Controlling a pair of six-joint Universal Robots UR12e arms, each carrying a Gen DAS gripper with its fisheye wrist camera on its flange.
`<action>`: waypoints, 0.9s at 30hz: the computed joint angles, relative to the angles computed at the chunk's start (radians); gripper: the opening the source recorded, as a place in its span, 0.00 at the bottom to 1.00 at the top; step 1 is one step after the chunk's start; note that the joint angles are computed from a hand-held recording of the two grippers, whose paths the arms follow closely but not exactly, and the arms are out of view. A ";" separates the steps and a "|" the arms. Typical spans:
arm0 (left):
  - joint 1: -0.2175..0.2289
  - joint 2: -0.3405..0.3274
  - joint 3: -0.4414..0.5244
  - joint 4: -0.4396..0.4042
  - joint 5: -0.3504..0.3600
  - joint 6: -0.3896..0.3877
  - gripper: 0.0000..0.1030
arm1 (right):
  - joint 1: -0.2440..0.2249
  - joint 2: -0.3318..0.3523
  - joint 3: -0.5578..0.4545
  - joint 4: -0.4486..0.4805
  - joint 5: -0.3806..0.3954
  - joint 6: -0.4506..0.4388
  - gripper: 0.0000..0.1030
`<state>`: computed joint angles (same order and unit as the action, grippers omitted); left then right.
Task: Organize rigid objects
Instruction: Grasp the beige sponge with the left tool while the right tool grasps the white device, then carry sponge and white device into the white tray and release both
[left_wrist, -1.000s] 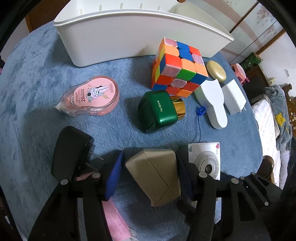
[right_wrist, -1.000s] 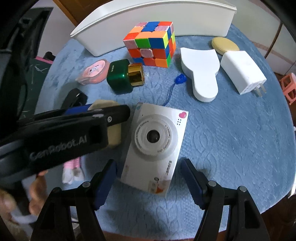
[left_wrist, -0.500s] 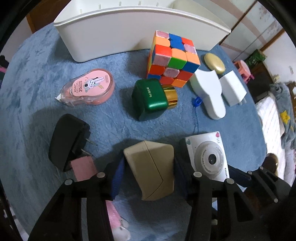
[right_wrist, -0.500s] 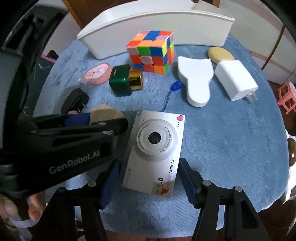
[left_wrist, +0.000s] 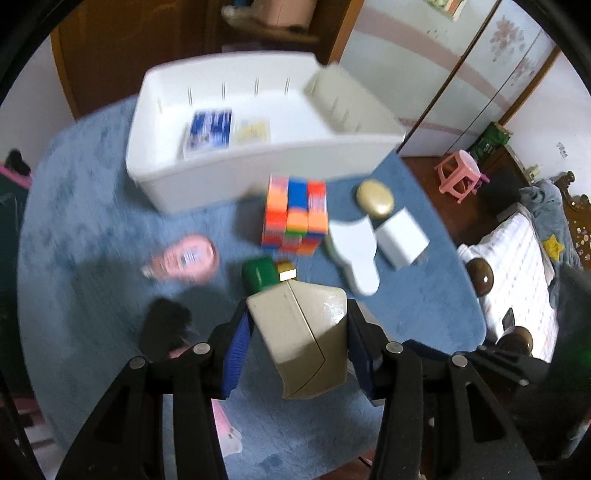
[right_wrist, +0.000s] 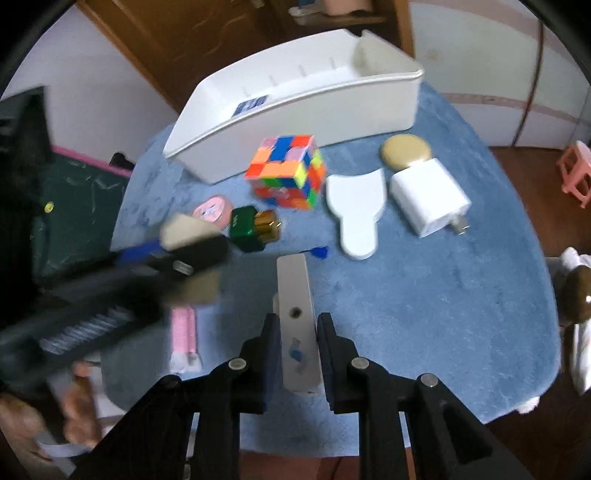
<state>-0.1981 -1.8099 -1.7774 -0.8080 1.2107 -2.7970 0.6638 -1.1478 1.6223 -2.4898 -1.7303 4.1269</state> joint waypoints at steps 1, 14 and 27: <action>0.001 -0.002 0.009 0.005 -0.002 -0.002 0.50 | -0.002 -0.001 0.002 0.008 0.003 0.006 0.20; 0.005 0.003 0.064 0.018 -0.032 -0.061 0.51 | 0.000 -0.012 -0.038 -0.031 -0.056 -0.065 0.20; 0.002 -0.080 0.241 0.073 -0.037 -0.108 0.51 | -0.042 0.003 -0.199 -0.061 -0.201 -0.292 0.20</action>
<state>-0.1957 -1.8903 -1.5365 -0.7351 1.1742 -2.9052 0.6216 -1.1449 1.4229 -2.5509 -1.9311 3.8354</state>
